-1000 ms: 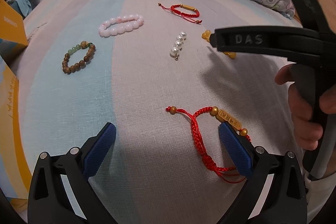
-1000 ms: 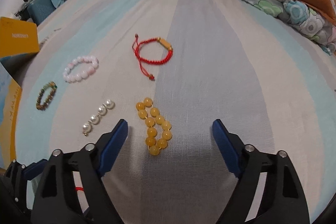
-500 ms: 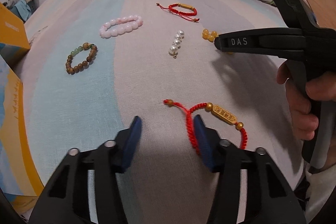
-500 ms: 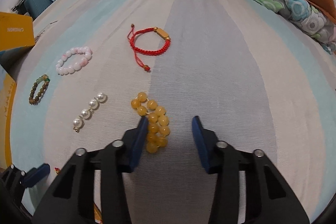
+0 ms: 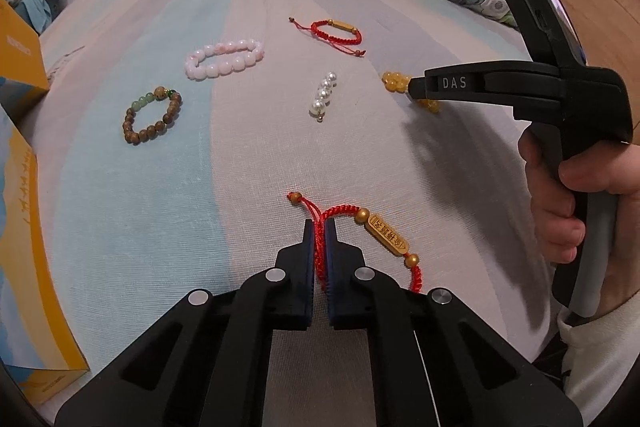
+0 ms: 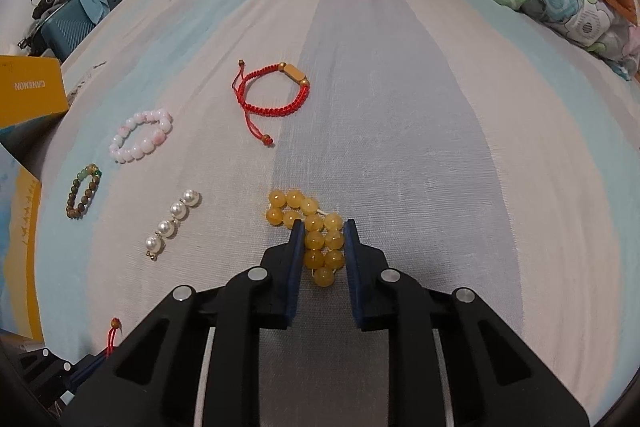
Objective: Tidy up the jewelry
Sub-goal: 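Grasp the red cord bracelet with the left tool while the right tool grasps the amber bracelet, then carry the red cord bracelet with the left tool toward the white box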
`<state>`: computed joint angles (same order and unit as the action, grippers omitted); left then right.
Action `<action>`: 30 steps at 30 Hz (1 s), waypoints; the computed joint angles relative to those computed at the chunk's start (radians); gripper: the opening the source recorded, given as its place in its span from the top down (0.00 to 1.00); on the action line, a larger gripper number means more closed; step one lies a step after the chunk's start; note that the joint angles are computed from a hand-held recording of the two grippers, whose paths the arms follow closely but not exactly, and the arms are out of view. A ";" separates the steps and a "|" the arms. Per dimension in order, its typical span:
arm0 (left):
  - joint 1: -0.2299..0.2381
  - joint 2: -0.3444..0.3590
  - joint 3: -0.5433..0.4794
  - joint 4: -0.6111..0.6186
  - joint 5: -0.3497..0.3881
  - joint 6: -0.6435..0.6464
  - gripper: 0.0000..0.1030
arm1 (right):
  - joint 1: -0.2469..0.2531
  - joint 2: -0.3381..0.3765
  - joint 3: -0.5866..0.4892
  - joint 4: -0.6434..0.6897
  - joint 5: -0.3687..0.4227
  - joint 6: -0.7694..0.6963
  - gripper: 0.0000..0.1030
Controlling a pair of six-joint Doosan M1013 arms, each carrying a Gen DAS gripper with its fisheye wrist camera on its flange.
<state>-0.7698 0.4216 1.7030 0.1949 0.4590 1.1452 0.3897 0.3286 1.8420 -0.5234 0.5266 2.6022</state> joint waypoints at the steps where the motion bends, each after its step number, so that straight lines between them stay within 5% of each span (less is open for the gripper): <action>1: -0.004 -0.002 0.000 0.034 0.005 -0.031 0.96 | 0.000 -0.003 0.002 -0.001 -0.002 0.003 0.82; 4: 0.000 -0.007 0.002 0.028 -0.006 -0.024 0.96 | -0.001 -0.010 0.005 0.006 -0.005 0.000 0.91; 30: 0.014 -0.054 -0.002 0.082 0.008 -0.107 0.96 | 0.007 -0.085 0.041 -0.034 -0.067 0.054 0.91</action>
